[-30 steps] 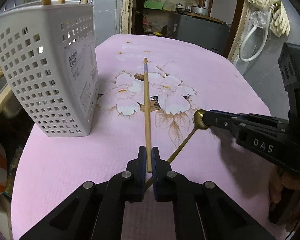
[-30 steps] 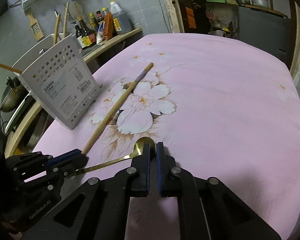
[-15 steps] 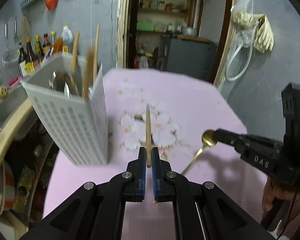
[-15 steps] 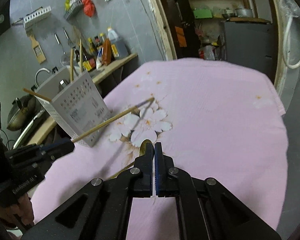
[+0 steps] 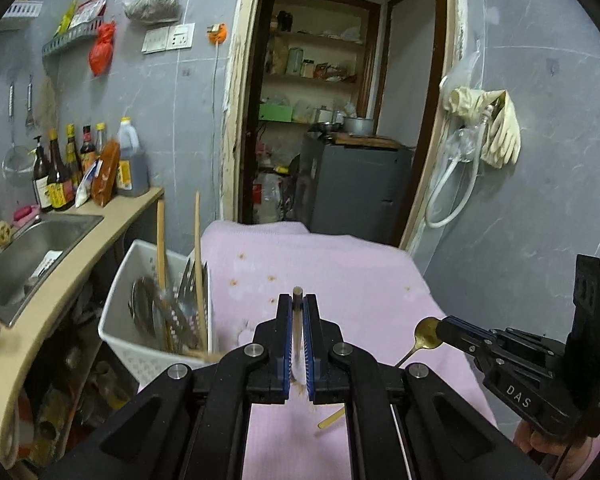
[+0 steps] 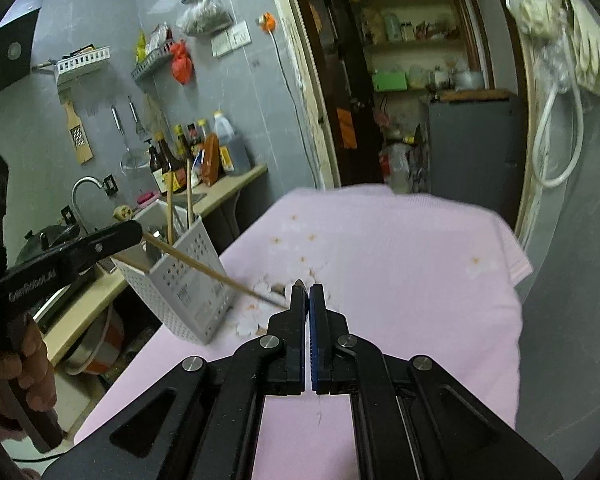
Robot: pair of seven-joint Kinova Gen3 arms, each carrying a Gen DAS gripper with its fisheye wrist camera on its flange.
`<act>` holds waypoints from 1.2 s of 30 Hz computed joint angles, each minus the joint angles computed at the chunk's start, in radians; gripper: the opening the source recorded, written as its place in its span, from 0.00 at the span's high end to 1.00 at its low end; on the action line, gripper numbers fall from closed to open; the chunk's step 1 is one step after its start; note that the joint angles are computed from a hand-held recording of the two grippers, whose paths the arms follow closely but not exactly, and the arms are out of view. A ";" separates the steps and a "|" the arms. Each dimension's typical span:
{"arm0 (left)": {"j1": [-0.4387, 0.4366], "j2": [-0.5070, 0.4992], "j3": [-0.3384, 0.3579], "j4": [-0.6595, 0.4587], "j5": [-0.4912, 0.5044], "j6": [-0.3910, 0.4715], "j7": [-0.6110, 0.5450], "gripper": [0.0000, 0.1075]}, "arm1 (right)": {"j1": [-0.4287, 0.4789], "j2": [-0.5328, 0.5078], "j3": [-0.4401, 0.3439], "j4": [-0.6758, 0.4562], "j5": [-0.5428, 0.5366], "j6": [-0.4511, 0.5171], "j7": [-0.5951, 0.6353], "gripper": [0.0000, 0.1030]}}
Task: Organize utensils
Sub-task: 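Lift chopstick and gold spoon and carry both over the white caddy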
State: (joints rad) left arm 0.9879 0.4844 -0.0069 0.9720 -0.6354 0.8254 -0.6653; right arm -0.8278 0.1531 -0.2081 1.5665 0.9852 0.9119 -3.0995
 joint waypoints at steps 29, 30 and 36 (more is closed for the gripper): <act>-0.159 -0.066 0.047 -0.318 0.263 0.199 -0.418 0.95 | -0.202 0.185 0.123 -0.619 0.124 0.270 0.496 0.98; -0.164 -0.078 0.045 -0.308 0.263 0.199 -0.415 0.95 | -0.207 0.193 0.134 -0.634 0.118 0.261 0.509 0.98; -0.156 -0.131 0.034 -0.258 0.188 0.209 -0.397 0.95 | -0.228 0.278 0.187 -0.774 0.048 0.217 0.609 0.98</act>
